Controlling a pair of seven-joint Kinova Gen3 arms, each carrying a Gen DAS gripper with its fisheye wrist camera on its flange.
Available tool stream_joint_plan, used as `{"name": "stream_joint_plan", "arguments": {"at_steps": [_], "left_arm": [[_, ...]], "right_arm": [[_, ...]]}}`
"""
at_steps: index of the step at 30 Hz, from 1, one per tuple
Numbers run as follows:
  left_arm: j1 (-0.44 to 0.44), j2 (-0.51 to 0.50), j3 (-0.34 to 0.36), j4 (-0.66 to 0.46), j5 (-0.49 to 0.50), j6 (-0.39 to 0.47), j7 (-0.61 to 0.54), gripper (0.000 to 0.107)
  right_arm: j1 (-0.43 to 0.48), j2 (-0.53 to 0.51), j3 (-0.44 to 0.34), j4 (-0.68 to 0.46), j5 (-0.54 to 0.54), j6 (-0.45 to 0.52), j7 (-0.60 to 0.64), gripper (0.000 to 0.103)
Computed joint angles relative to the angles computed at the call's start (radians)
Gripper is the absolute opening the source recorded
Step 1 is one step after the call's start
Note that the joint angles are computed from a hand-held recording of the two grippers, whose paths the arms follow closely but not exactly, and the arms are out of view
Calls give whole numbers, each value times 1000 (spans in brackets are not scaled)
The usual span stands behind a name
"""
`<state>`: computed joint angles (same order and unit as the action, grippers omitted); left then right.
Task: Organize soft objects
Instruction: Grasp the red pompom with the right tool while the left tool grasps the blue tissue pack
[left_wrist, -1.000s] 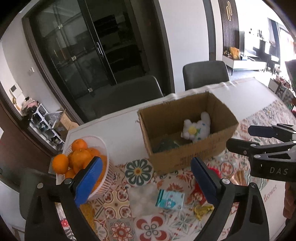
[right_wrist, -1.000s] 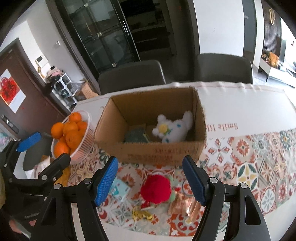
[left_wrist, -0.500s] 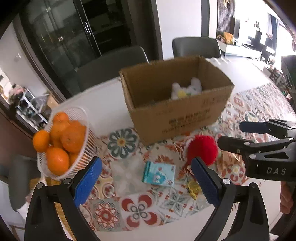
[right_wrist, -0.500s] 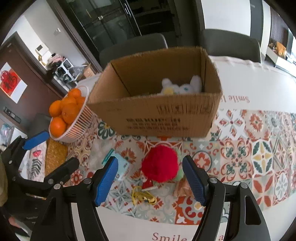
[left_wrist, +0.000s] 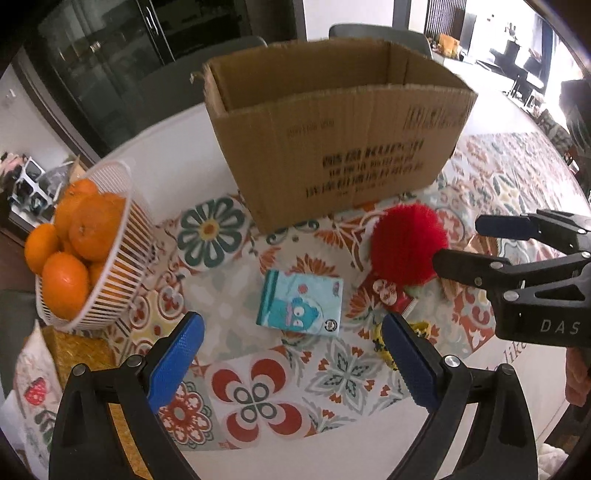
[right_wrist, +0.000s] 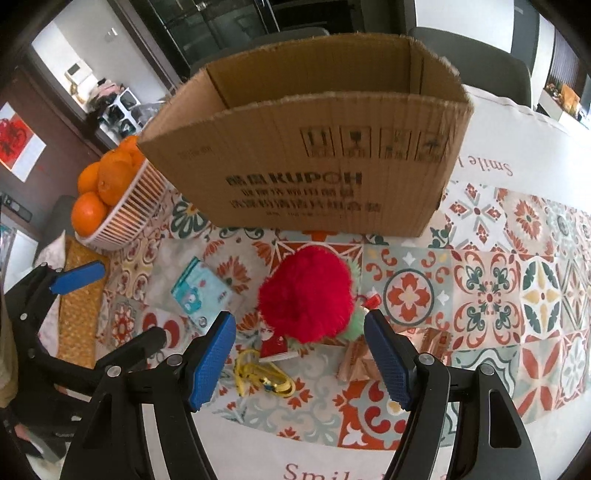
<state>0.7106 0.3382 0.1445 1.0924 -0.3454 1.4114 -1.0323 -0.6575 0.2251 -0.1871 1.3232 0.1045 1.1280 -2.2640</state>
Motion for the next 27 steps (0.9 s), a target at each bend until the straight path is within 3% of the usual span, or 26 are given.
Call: {"name": "stream_joint_plan", "arguments": {"at_steps": [7,23,27], "left_arm": [[-46,13,6,57,70,-49,-24,98],[-112,91,-12,66,173,-97,-72,98],[-125,100,-14,73,193,-112,-73,87]], "right_arm": [[2,42,5,-3,-5,-4,30,73],[40,121,19,4,-96,-71,113,73],[45,128,22,15,-106,-97,118,73]]}}
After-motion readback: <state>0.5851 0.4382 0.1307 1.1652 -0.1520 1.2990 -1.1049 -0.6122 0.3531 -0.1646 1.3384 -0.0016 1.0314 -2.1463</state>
